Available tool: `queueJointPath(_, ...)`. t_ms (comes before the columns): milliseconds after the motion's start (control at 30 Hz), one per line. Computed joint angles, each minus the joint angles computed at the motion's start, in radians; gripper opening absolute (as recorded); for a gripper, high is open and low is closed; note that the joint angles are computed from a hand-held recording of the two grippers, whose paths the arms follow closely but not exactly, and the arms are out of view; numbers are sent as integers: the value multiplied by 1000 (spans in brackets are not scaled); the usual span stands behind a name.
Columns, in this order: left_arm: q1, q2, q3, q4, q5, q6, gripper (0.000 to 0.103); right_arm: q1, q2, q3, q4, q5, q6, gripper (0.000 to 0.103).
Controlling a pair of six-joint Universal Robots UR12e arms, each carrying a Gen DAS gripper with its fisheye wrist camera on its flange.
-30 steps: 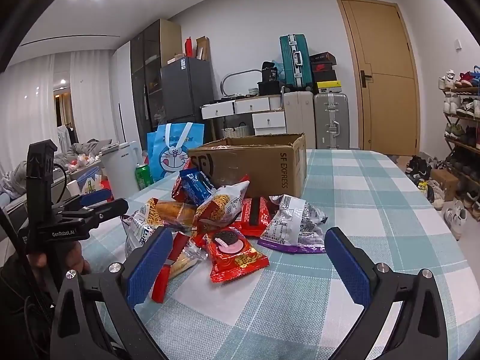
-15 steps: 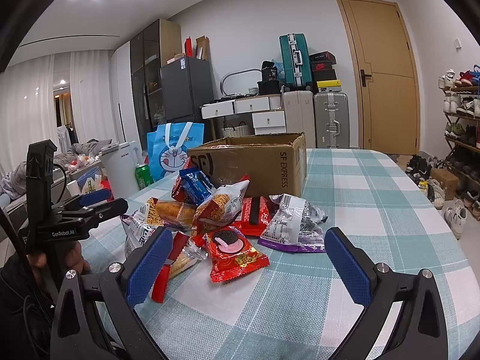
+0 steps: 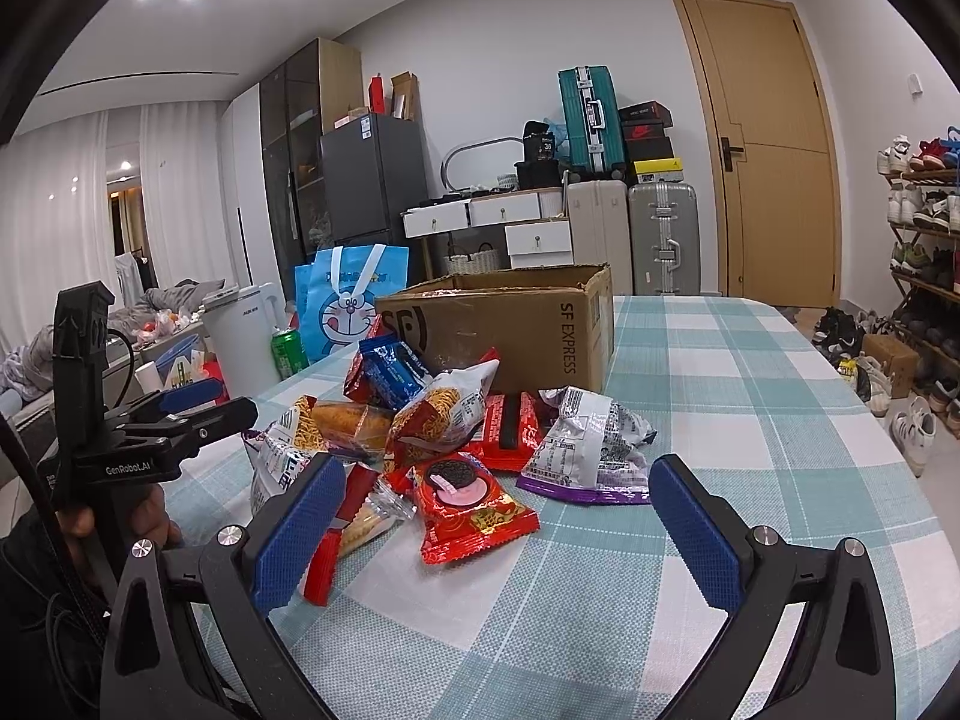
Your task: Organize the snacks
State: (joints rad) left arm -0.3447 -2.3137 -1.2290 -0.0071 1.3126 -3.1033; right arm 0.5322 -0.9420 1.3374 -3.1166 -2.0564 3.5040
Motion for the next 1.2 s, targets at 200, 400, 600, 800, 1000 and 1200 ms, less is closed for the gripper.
queueJointPath(200, 2, 0, 1, 0, -1, 4, 103, 1, 3, -3, 0, 2, 0, 103)
queueJointPath(400, 5, -3, 2, -2, -5, 7, 103, 2, 4, -6, 8, 1, 1, 103)
queueJointPath(600, 4, -2, 2, -2, -3, 7, 103, 2, 4, -8, 17, 1, 3, 103)
queueJointPath(800, 2, 1, 0, -7, -3, 9, 103, 4, 0, -5, 28, -5, 6, 103)
queueJointPath(1000, -1, 11, -13, -5, 0, 26, 103, 2, -1, -9, 48, -16, 17, 103)
queueJointPath(1200, -1, 22, -17, -36, -22, 36, 103, 4, -4, -19, 81, -49, 21, 103)
